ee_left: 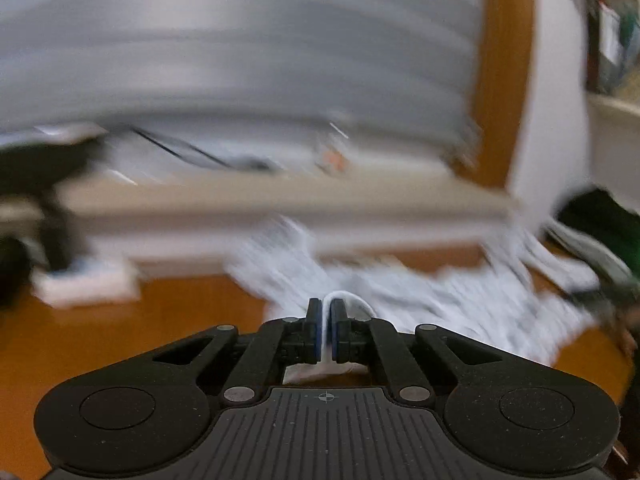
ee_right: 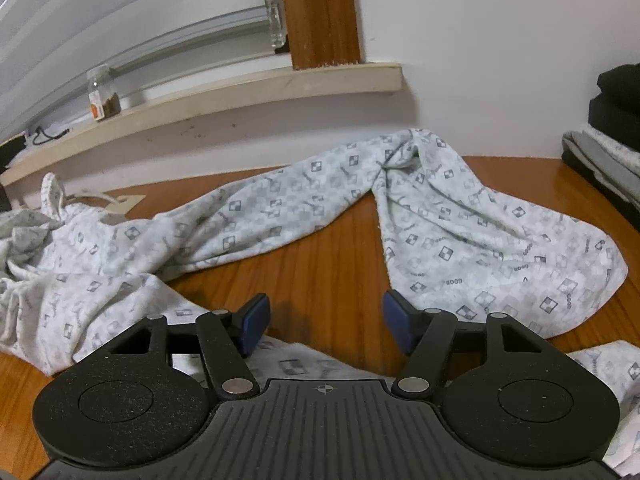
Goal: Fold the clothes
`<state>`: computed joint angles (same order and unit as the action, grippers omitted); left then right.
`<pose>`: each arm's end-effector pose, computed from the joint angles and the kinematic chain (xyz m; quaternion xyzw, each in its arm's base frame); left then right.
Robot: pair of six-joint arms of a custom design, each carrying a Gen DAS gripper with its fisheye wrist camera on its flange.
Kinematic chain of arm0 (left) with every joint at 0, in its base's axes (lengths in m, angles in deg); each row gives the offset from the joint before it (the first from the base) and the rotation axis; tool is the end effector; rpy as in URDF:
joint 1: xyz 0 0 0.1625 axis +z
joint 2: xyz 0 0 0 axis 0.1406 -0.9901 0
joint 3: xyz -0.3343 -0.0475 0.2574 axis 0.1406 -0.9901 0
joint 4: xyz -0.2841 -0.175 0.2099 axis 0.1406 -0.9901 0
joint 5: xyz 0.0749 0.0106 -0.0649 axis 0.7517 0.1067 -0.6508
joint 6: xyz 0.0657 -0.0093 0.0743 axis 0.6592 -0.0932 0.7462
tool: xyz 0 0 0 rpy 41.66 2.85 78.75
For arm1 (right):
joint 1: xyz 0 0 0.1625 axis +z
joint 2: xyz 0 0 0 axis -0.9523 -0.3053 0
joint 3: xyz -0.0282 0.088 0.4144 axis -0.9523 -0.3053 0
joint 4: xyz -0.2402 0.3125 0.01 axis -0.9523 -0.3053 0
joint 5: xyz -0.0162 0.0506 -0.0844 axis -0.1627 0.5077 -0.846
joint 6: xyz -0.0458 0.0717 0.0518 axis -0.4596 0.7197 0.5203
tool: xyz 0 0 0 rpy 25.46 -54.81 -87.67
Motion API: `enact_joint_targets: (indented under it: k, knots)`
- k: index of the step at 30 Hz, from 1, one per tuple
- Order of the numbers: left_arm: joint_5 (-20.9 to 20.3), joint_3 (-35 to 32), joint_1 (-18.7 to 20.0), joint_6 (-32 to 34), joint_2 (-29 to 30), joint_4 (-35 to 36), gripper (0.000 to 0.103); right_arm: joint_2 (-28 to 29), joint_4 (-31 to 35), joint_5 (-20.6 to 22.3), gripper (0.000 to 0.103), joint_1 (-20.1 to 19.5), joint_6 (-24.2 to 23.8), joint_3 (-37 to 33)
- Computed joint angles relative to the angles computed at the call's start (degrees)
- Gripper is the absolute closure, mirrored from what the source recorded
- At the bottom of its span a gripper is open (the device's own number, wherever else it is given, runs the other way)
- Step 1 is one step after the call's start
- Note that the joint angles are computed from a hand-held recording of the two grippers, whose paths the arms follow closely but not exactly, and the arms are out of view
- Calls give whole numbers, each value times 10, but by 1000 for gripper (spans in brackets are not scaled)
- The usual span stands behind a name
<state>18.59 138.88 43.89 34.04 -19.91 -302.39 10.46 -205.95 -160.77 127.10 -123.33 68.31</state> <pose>-0.1014 -0.4252 0.1571 0.3347 0.8377 -0.3984 0.1660 -0.0978 -0.3908 0.2499 0.0848 -0.8171 0.4730 0.3186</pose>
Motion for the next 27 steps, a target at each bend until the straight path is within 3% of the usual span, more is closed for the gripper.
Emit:
enact_joint_targets:
  k: [4,6,8,12,17,21,23,27]
  knots:
    - [39,-5,-6,2,-26,48,96,1,0,-1,40,0,-2,-1]
    - [43,6,-8,-4,-22,56,83,1,0,1,40,-2,-2,-1]
    - [43,26,-11,-15,-13,38,64,1,-1,2,40,-2,-2,-1]
    - [26,68,-12,-35,5,-1,65,0,0,4,40,-3,-4,-1]
    - [-5,81,-3,-43,20,15,69,0,0,5,40,-4,-4,0]
    - [-9,58,6,-48,42,31,64,-1,2,7,39,-6,-4,-1]
    - [-16,43,14,-48,52,43,52,-2,2,8,39,-6,-3,-1]
    - [-10,26,18,-38,68,43,53,-2,4,9,39,-6,-3,-1]
